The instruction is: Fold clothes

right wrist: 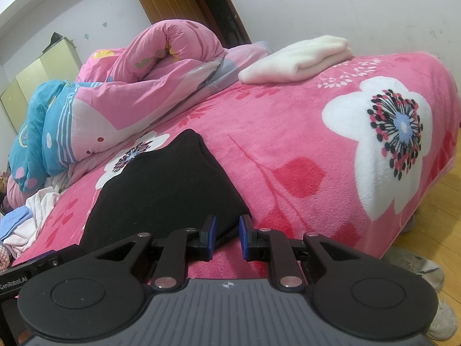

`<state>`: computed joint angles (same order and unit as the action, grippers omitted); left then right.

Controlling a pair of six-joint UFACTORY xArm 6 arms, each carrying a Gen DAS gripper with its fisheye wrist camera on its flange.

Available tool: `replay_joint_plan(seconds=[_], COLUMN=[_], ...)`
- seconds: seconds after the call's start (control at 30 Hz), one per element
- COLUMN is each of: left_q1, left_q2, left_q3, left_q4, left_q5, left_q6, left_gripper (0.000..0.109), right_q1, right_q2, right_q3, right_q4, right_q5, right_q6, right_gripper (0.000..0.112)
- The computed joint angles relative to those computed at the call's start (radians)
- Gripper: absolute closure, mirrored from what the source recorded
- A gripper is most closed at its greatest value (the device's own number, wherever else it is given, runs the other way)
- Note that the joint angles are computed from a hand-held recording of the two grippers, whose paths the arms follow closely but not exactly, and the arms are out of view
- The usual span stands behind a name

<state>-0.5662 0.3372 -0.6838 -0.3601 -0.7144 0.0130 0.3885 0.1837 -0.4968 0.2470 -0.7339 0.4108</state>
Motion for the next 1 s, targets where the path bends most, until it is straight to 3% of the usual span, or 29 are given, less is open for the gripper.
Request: replay_joint_plan(seconds=[1.0], left_q1=[-0.049], left_q2=[0.015], left_q3=[-0.038], left_q4=[-0.167], left_q5=[0.053], left_q6=[0.124], left_gripper=[0.006], right_q1=[-0.002], right_q2=[0.003], right_q3=[-0.004], right_q4=[0.001], right_q5=[0.003], right_q6=[-0.007], right_gripper=[0.094])
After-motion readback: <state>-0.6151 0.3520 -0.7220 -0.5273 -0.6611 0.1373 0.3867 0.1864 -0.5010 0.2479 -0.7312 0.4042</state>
